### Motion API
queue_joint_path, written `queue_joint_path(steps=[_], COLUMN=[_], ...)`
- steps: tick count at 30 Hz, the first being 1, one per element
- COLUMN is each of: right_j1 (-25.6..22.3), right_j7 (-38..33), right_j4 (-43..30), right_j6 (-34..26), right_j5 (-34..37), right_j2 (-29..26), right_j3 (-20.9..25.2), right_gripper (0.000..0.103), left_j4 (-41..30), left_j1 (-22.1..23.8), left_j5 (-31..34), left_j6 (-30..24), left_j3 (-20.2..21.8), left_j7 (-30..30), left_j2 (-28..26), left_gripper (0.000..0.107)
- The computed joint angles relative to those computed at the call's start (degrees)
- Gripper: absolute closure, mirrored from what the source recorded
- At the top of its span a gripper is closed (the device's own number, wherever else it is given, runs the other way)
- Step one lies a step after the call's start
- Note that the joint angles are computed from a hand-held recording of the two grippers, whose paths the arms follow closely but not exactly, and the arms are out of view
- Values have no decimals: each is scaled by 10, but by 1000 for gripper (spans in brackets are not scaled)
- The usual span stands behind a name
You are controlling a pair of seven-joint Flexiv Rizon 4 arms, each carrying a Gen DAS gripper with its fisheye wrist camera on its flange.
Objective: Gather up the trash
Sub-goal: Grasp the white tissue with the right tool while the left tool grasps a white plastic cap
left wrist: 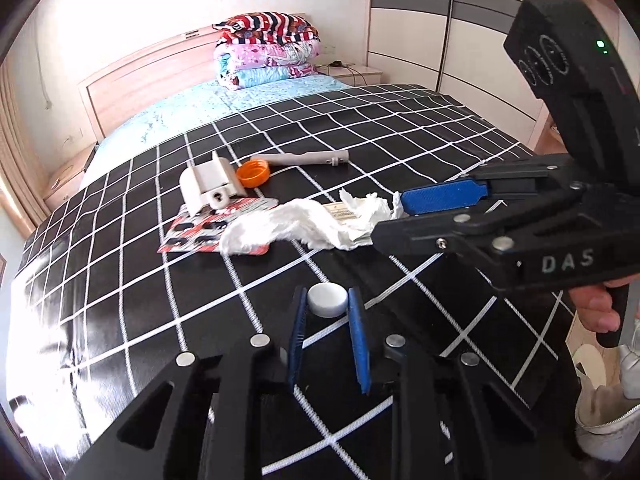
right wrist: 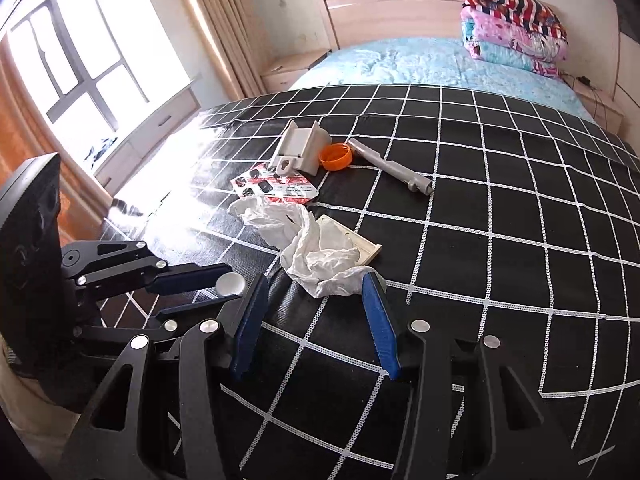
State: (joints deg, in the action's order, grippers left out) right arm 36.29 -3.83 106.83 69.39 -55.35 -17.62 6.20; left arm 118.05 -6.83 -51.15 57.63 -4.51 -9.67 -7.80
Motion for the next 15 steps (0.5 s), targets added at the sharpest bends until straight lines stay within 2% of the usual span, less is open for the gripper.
queue_joint_path(steps=[1, 2, 11, 15], right_j1=[1, 4, 29, 39], right_j7=[2, 2, -32, -28], right_j4=[-5, -11, -76, -92], right_j6=[3, -7, -91, -123], right_j5=[0, 3, 45, 40], right_j2=[-5, -8, -49, -58], right_j3=[-1, -1, -3, -13], right_gripper=[44, 41, 41, 41], left_j4=[3, 6, 20, 23], left_j1=[2, 3, 8, 10], left_j5=[-6, -10, -45, -56], left_j6=[-2, -2, 2, -1], left_j3=[2, 3, 16, 20], left_j7=[3, 6, 27, 31], left_j2=[3, 6, 24, 28], left_gripper=[86, 86, 86, 86])
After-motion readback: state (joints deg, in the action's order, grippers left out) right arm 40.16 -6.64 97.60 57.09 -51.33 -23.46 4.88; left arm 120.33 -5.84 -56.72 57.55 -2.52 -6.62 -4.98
